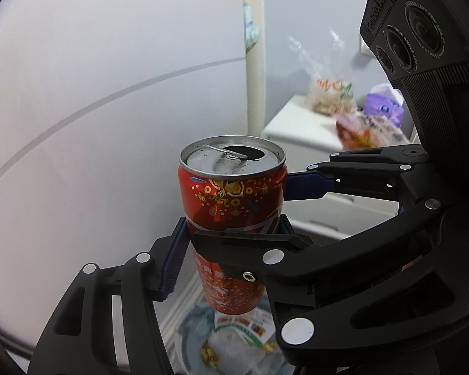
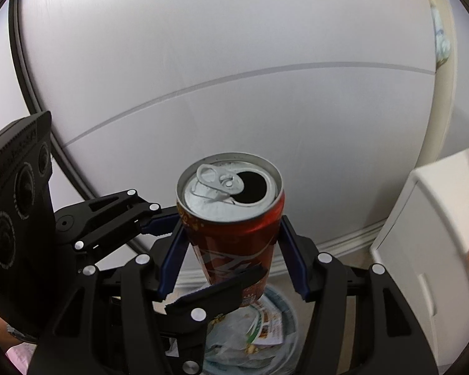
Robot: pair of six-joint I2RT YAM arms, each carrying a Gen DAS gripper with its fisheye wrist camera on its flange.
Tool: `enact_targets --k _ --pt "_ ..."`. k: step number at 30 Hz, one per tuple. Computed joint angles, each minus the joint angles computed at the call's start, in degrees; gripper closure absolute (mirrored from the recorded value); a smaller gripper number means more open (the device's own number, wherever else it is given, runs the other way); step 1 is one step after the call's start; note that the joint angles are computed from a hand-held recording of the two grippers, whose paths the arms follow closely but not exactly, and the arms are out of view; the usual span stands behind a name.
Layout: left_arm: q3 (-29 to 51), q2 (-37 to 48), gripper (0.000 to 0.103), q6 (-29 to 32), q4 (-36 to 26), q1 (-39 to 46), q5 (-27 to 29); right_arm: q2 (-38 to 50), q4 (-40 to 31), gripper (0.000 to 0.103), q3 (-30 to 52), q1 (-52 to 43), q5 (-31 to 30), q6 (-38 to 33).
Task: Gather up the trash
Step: 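Carry the red can with the right gripper over the trash bin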
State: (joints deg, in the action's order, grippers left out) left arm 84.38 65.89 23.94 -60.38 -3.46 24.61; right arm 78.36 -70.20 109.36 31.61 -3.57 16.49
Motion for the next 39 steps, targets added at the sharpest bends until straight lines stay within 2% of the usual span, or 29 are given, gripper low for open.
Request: enact_targets --k 8,19,23,29,34,36,39 --pt "-11.4 -3.35 0.049 5.66 -0.7 6.27 1.31 -1.9 6.18 0.048 -13.58 2.88 -2.61 3.58" --pt "-22.95 -3.76 0.049 8.66 0.47 9.73 1.78 -0.31 11.73 0.048 -24.51 3.09 -6.7 5.75" --pt "-25.54 -3.02 0.049 7.86 1.9 9.72 1.24 0.4 13.52 0.048 -27.54 2.27 -8.27 5.27" --pt "-26.02 -0.8 0.049 5.36 3.38 7.81 -0.34 3.87 15.77 0.048 -27.82 0.52 -10.69 4.94" --pt "-27.77 0.52 0.049 6.58 3.92 10.02 -0.01 5.0 18.66 0.048 -30.18 2.01 -10.87 6.44" --pt "-27.41 2.09 0.049 10.35 2.28 13.39 0.6 5.37 20.84 0.048 -32.66 1.81 -11.61 6.54" --pt "-28.83 3.3 0.049 10.37 3.38 12.82 -1.04 7.2 22.08 0.048 -33.3 1.78 -11.83 6.54"
